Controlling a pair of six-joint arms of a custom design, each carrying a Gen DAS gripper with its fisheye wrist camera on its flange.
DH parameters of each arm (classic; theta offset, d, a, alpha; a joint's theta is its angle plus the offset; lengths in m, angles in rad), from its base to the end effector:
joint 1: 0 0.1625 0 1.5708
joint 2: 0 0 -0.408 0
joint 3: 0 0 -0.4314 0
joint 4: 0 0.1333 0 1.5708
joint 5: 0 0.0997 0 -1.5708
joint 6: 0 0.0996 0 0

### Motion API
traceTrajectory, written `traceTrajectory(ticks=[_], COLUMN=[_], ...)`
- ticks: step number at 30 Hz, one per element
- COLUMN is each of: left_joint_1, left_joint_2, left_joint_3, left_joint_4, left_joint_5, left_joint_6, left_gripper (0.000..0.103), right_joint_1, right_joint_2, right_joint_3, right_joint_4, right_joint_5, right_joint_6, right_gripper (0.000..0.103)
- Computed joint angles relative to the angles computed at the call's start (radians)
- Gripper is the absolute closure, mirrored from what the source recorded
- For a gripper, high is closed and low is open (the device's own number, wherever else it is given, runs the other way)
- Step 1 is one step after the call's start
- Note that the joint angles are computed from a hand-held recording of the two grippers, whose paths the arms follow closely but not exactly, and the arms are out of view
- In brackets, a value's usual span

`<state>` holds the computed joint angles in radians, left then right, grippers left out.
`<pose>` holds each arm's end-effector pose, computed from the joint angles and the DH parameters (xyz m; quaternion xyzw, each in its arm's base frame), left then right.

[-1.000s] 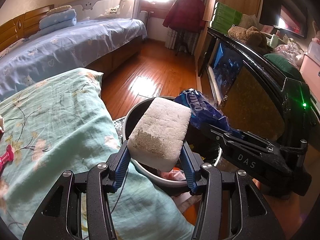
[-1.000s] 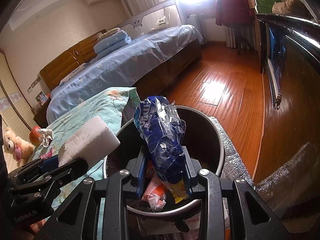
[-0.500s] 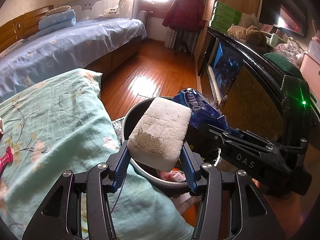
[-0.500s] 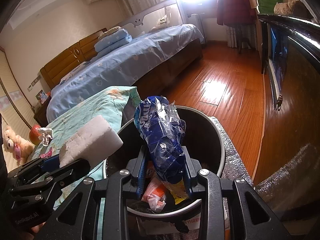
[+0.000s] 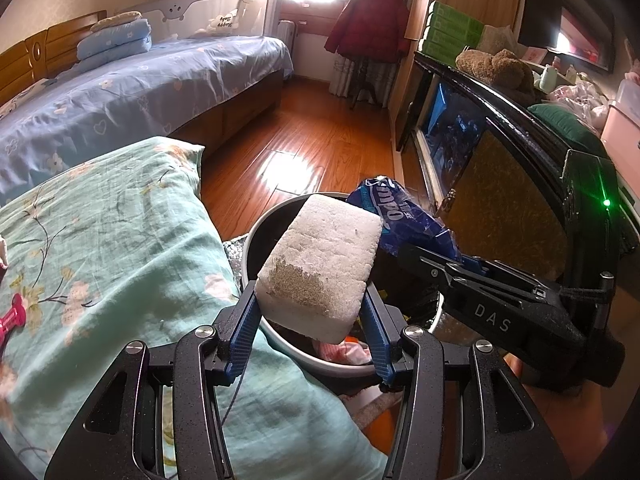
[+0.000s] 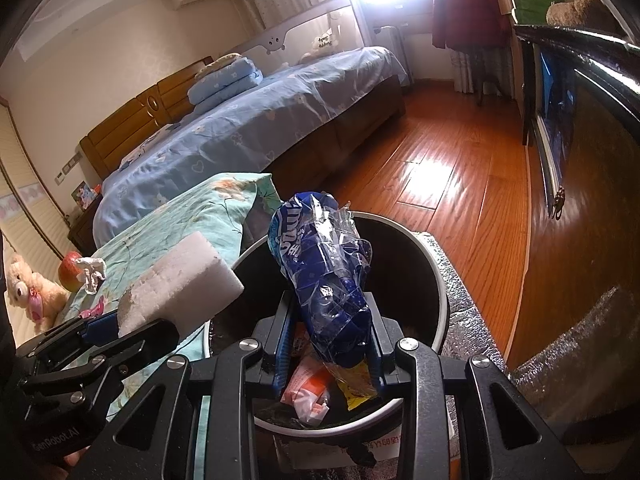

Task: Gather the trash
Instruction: 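Hold the soap bar and blue wrapper with both tools over the bin opening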

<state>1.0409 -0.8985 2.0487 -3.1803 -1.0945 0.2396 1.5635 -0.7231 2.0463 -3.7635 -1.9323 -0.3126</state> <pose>-0.1280 -0.5727 0.0528 0.3054 0.8972 -0.2521 0.1953 0.0941 -0.5478 0.0303 0.0608 -0.8933 0.3831 0.2270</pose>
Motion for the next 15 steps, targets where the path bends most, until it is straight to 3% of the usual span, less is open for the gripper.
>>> traceTrajectory(ticks=[15], left_joint_1=[-0.002], left_joint_2=[0.0], left_joint_3=[0.0], left_joint_4=[0.0], left_joint_5=[0.002], left_joint_6=[-0.005], left_gripper=[0.055], right_joint_1=[-0.006], right_joint_2=[-0.005], right_joint_3=[0.003], right_joint_4=[0.006], right_joint_5=[0.007], right_joint_6=[0.002], right_gripper=[0.071])
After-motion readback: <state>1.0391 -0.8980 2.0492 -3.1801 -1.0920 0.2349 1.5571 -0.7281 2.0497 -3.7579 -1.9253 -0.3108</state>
